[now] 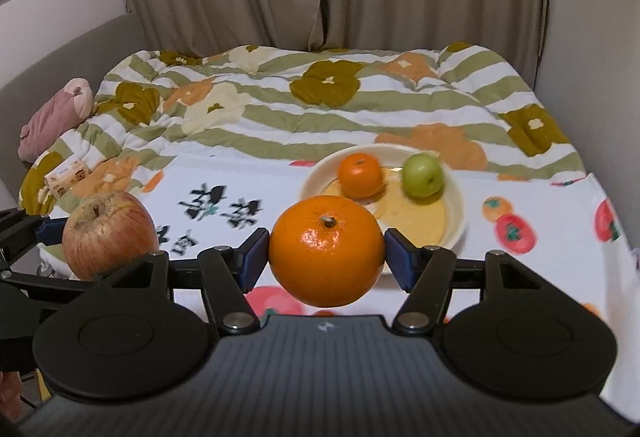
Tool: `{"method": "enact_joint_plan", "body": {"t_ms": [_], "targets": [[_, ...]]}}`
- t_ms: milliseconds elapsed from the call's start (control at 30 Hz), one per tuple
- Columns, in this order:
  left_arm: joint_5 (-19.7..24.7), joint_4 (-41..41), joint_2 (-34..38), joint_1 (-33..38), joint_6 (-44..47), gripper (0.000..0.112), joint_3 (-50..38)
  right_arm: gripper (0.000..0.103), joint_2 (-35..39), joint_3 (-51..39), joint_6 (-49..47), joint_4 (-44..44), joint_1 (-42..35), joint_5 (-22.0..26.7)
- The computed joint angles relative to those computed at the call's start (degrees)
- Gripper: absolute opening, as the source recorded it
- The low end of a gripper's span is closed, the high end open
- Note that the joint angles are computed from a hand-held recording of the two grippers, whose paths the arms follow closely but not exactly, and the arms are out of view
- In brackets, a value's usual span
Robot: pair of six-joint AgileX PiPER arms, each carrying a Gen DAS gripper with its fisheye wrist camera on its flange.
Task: Organize fruits
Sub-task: 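Lower the red apple and large orange into the duck bowl and release both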
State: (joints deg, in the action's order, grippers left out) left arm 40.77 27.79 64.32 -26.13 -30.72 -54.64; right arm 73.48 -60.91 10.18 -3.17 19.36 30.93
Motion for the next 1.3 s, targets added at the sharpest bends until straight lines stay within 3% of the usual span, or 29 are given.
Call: {"method": "enact_joint_plan", "body": {"t_ms": [200, 467, 900, 1300], "targets": [[0.9, 5.8, 8.4, -6.4, -8.6, 0.08, -6.5, 0.077, 4.0, -4.1, -23.9, 18.2, -13.4, 1.5], [-0.5, 8.3, 20.5, -9.2, -13.1, 0.08, -14.4, 0.077, 13.2, -9.7, -42.1, 31.1, -23.3, 3.7], [-1.1, 4.2, 36.7, -9.3, -8.5, 0.08, -26.0, 0.077, 25.2, -18.3, -51.4, 36.9, -28.4, 6.8], [2.5, -1.8, 43.9, -8.4, -1.9, 0.08, -33.6, 0.077, 29.4, -21.8, -53.5, 38.1, -28.7, 8.3]]}}
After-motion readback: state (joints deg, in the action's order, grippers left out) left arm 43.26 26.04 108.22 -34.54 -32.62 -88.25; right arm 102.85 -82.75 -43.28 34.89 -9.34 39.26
